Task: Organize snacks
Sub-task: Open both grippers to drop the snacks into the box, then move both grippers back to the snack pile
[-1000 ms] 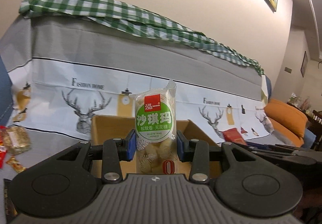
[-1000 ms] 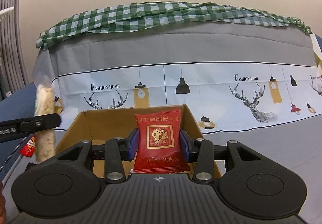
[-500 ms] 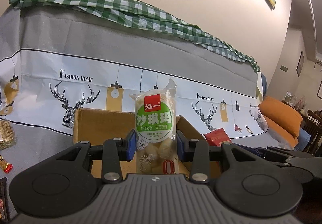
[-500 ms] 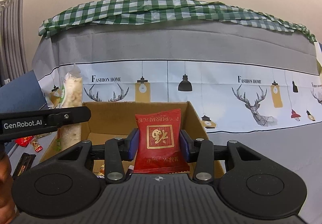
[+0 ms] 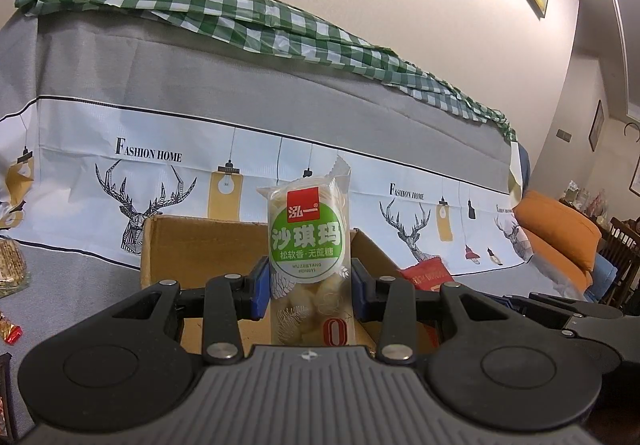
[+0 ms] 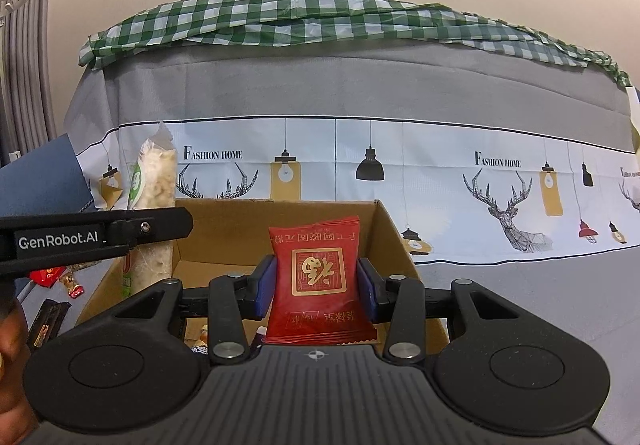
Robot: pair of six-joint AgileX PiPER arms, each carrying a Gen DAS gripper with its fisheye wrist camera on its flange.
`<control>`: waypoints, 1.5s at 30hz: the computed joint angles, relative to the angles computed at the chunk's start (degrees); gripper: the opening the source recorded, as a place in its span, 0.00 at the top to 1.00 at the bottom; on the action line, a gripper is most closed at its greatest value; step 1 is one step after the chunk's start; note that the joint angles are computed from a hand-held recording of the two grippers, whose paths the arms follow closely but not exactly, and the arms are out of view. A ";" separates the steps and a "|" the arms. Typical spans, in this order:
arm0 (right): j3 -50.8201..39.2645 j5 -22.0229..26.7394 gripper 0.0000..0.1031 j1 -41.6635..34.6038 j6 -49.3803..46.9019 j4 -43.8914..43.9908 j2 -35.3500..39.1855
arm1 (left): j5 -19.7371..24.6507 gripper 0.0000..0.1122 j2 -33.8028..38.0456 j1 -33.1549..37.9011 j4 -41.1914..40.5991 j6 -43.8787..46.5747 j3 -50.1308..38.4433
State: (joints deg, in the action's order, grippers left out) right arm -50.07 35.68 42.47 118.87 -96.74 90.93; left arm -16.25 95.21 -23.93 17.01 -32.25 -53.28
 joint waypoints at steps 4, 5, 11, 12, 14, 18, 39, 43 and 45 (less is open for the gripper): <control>0.10 0.02 0.57 -0.06 0.50 -0.60 0.12 | 0.07 0.61 0.01 0.03 -0.01 0.04 -0.04; 0.09 -0.02 0.57 -0.09 0.59 -0.72 0.21 | 0.07 0.61 -0.02 0.03 0.21 -0.19 -0.02; 0.19 0.11 0.57 0.01 0.64 -0.99 0.24 | 0.14 0.61 -0.04 0.02 0.08 -0.06 -0.06; 0.16 0.26 0.57 0.12 0.61 -0.87 0.28 | 0.14 0.61 -0.04 0.02 0.08 -0.06 -0.06; 0.26 0.33 0.57 0.18 0.82 -1.14 0.23 | 0.17 0.61 -0.01 0.03 0.12 -0.07 -0.08; 0.36 -0.10 0.57 -0.11 0.57 -1.29 0.04 | 0.09 0.61 -0.06 0.10 0.40 -0.34 -0.08; -1.38 4.06 0.21 0.83 0.45 -0.77 2.03 | -3.16 0.43 -1.90 -0.35 -13.50 12.86 2.41; -2.05 4.78 0.21 1.56 0.91 -0.59 2.72 | -7.37 0.43 -3.55 -0.44 -20.01 20.69 5.47; -2.51 5.27 0.21 2.06 1.04 -0.33 3.09 | -8.57 0.43 -4.55 -0.39 -21.85 23.77 6.86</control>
